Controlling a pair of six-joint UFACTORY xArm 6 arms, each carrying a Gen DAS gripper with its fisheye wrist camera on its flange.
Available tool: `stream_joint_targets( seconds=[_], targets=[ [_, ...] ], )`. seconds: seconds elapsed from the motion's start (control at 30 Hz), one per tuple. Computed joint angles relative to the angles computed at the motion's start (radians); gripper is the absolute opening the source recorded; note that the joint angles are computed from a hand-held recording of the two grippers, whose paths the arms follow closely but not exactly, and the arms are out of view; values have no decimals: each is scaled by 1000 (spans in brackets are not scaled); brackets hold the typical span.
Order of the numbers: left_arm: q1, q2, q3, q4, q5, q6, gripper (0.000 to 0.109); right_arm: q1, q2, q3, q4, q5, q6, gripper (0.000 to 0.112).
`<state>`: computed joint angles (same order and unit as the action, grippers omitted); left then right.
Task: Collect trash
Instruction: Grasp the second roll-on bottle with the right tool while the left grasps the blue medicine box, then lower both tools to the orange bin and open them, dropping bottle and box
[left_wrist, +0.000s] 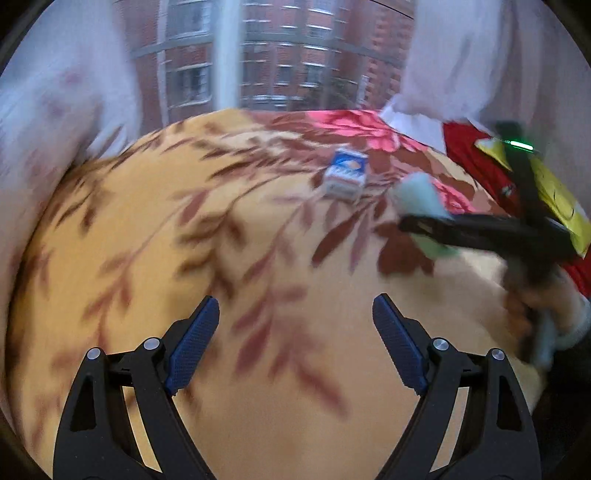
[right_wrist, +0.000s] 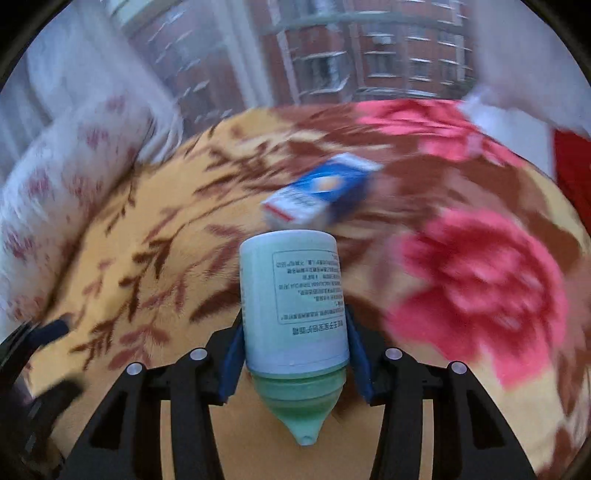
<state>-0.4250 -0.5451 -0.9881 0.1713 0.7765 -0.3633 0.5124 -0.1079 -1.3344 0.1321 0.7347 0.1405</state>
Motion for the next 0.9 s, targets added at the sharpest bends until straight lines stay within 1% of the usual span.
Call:
stream_joint_targets(
  seconds=[0.03,0.07,0.1,0.17,0.2,0.27,0.3,0.33,0.37,0.43,0.53,0.57,0.67,0.7,0.73,0.77,0.83,0.9],
  targets=[
    [1,46,-31,-24,-24,41,83,-17,-46,45,3,-17,7,48],
    [7,110,-76,-80,-49,115,83,-30,-86,83,-3,-32,15,48],
    [15,205,-150,-151,-69,200,83,-47,-133,127,-15,-47,26,48],
    [29,318,-241,-226,-87,286,83,-72,-195,183,-3,-58,28,48],
    [38,403,-319,-261,-79,334,83,-86,-227,212,11,-64,25,48],
    [45,510,-414,-263,-70,357,83,-103,-269,253,27,-77,21,48],
    [46,542,-444,-268,-62,363,83,-110,-285,270,35,-80,14,48],
    [48,582,-484,-287,-49,376,83,-115,-295,282,47,-83,6,48],
    [54,631,-536,-336,-28,409,83,-119,-299,291,68,-86,-9,48],
    [53,688,-596,-357,-12,416,83,-124,-298,299,91,-91,-27,49],
    [49,786,-710,-327,-1,411,83,-130,-291,310,120,-101,-51,49],
    [49,833,-770,-298,21,388,83,-132,-280,308,132,-104,-55,49],
    [56,976,-959,-235,130,307,82,-141,-271,315,179,-99,-76,49],
    [53,993,-977,-212,132,292,80,-142,-268,316,182,-98,-73,49],
    [46,992,-969,-172,113,274,71,-143,-265,315,184,-98,-72,49],
    [37,980,-946,-132,87,258,60,-143,-263,315,191,-98,-75,49],
    [29,945,-886,-107,41,249,50,-145,-261,314,196,-99,-77,48],
    [21,910,-832,-56,9,202,50,-144,-260,315,189,-100,-64,49]
  ],
)
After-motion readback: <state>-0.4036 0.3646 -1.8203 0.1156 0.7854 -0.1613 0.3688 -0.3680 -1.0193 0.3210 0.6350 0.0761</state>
